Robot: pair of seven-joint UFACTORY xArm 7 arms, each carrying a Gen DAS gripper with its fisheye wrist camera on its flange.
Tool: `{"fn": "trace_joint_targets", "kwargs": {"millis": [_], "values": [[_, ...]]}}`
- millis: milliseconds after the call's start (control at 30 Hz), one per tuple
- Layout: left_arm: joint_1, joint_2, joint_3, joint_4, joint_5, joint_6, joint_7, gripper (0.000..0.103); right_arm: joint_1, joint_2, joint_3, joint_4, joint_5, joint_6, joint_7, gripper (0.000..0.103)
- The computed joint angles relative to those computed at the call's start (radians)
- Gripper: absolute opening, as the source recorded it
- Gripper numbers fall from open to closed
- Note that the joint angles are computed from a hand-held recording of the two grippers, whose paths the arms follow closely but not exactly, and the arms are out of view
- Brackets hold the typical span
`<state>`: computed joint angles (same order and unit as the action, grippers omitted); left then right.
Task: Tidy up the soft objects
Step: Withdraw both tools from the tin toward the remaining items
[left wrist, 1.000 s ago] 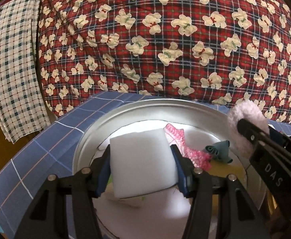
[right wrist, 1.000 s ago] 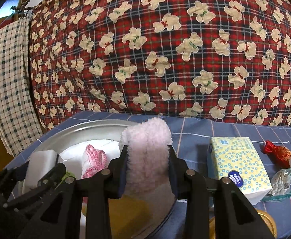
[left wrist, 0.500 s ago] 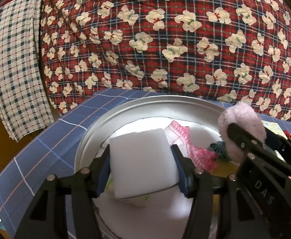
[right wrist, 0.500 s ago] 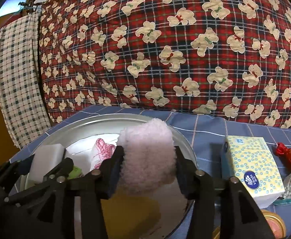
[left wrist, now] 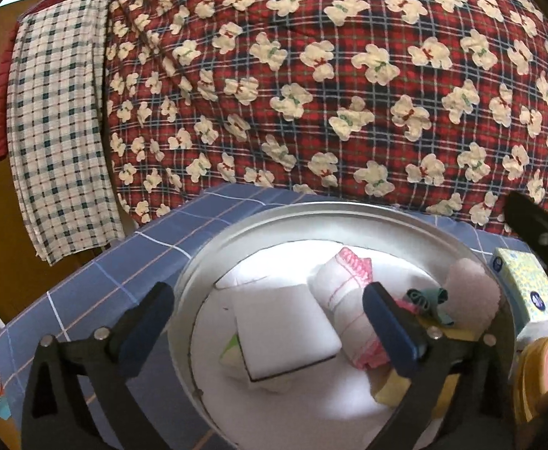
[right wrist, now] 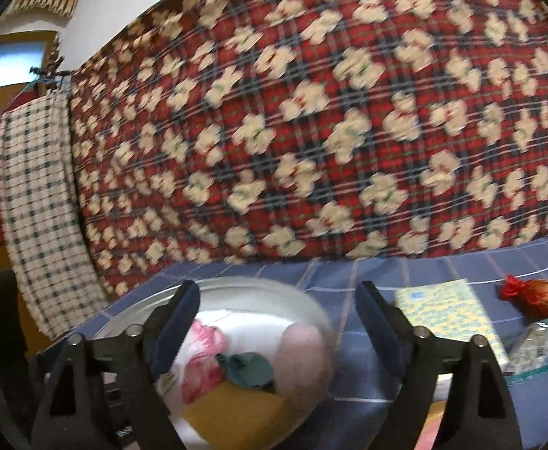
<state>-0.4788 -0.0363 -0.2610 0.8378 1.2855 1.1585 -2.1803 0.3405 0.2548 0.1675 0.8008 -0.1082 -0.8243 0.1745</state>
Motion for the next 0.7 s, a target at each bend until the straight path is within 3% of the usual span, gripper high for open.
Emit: {"fn": "trace_joint_targets", "kwargs": {"millis": [267,467,533,700], "values": [[-0.011,0.011,-0.006,0.013,-0.014,0.046,-0.004,0.102,0.067,-0.007,-0.011,-0.01,0.165,-0.001,-0.154,0.089],[-0.021,0.006,-0.007,0.009,-0.016,0.062,-0.027,0.102,0.135,0.032,-0.016,-0.027,0.329,-0.173,-0.351,0.089],[-0.023,0.005,-0.009,0.007,-0.015,0.07,-0.036,0.102,0.134,0.053,-0.013,-0.027,0.339,-0.241,-0.361,0.089],[-0.03,0.005,-0.014,0.008,-0.012,0.08,-0.044,0.103,0.109,0.035,-0.004,-0.045,0.319,-0.24,-0.322,0.093]]}}
